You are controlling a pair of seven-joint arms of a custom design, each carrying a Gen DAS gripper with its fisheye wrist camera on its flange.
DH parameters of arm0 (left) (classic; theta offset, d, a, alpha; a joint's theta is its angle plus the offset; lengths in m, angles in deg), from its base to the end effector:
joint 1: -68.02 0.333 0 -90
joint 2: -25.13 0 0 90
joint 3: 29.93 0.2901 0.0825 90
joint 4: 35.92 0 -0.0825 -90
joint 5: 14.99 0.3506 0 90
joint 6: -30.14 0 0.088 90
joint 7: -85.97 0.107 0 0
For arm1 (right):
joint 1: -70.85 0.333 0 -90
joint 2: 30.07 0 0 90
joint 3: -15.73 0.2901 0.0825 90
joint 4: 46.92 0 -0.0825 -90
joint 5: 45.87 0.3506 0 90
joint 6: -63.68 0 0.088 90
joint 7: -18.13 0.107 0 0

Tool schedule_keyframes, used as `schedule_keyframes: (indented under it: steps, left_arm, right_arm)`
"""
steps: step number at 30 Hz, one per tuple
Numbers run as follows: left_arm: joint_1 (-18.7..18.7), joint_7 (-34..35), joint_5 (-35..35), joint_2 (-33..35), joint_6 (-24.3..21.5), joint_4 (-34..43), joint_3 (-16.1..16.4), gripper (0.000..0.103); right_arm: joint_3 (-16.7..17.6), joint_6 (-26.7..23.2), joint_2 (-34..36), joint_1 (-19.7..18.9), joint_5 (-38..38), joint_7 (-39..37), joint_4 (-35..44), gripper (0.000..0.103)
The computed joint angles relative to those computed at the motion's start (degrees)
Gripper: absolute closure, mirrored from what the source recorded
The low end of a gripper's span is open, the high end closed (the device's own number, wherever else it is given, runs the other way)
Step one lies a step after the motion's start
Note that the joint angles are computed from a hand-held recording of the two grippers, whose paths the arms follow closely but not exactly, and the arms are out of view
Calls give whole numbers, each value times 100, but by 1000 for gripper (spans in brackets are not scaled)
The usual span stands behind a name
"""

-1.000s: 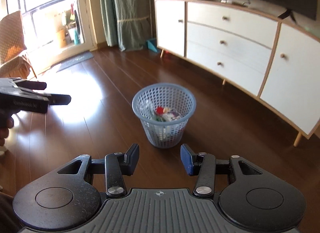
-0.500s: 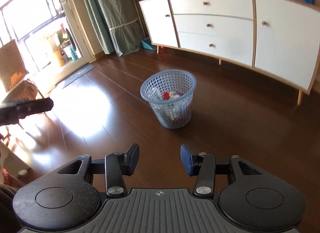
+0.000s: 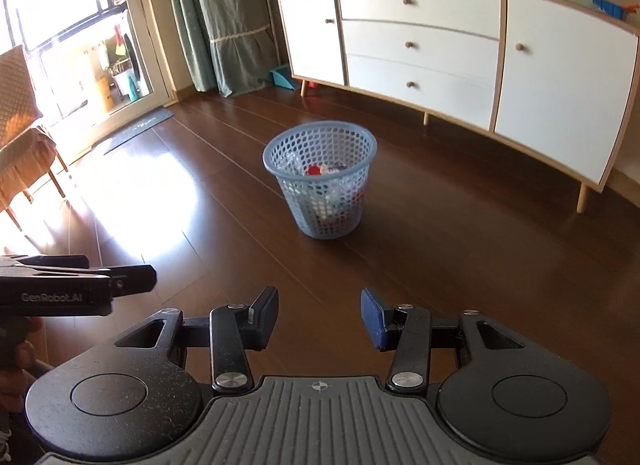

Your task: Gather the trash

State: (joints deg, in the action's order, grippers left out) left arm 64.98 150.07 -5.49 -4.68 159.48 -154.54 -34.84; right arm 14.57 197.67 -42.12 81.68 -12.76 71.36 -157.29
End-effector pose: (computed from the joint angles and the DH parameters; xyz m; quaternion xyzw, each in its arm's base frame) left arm 0.4084 -0.0632 0.6909 -0.7378 0.5726 -0.2557 0.2498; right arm 0.5047 0.0937 0.6318 -0.8001 0.4554 -0.1157 0.3729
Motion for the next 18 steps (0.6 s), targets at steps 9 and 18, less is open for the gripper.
schedule_keyframes:
  steps: [9, 18]
  left_arm:
    - [37, 84, -170, 26, -156, -320, 95, 1]
    - [29, 74, -228, 9, -205, -338, 92, 1]
  right_arm:
    - [25, -386, 301, -89, -185, 385, 116, 60]
    - [91, -685, 374, -50, -219, 453, 195, 60]
